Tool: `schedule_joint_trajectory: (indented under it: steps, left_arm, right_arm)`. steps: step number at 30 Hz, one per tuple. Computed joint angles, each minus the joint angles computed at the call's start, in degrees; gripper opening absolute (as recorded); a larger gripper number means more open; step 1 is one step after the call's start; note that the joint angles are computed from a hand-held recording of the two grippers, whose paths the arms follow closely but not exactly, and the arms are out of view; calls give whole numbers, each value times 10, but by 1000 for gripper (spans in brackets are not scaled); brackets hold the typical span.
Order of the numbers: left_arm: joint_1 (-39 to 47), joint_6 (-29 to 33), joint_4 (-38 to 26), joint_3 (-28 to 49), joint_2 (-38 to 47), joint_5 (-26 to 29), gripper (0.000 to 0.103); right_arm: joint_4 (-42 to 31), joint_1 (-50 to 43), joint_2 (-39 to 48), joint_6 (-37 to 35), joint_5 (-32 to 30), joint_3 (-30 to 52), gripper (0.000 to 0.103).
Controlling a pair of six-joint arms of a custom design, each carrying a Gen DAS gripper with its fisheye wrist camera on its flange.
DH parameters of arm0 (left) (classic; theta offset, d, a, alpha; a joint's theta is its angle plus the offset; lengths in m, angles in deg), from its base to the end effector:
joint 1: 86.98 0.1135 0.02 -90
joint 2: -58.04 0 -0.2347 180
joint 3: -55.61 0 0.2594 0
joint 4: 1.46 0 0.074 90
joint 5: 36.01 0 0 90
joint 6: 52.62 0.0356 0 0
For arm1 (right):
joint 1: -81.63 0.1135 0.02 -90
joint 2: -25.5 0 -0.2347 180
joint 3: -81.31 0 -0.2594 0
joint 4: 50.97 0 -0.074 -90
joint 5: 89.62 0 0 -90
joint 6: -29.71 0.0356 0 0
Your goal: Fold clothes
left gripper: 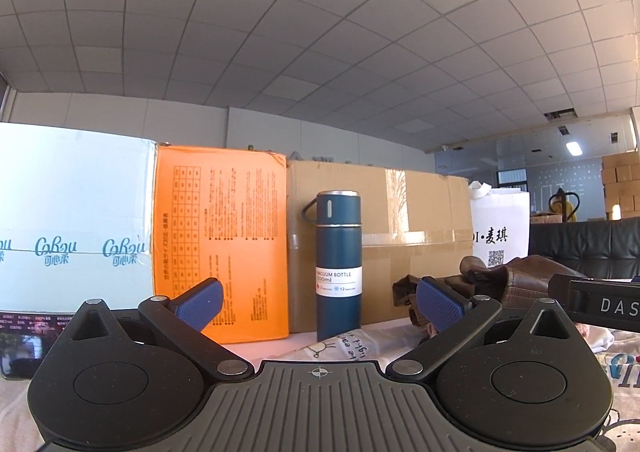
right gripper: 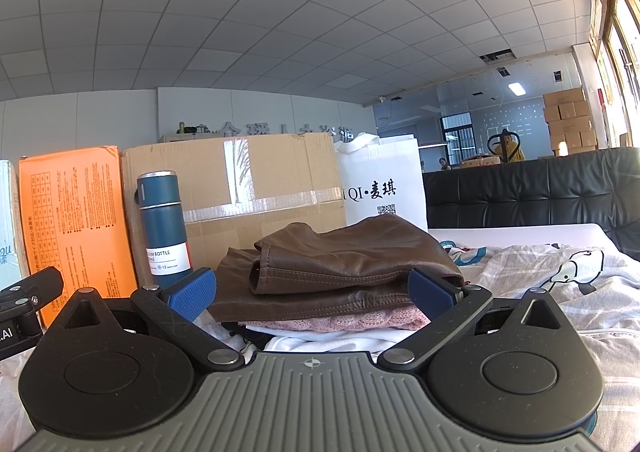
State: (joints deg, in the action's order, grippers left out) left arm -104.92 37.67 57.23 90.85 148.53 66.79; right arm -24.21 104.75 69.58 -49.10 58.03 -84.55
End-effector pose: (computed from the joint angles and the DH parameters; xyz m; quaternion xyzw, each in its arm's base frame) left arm 0.2624 -0.0933 0.1416 0.1881 0.6598 -0.1865 0.7032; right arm 0.1673 0.0387 0.1421 0.2634 0.6674 -0.1571 0.6786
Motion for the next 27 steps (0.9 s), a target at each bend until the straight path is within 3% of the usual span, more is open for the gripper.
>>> schedule_joint_trajectory:
  steps: [27]
  left_arm:
    - [2, -2, 0, 1, 0, 2, 103]
  right_arm:
    - [-5, -1, -7, 0, -1, -1, 103]
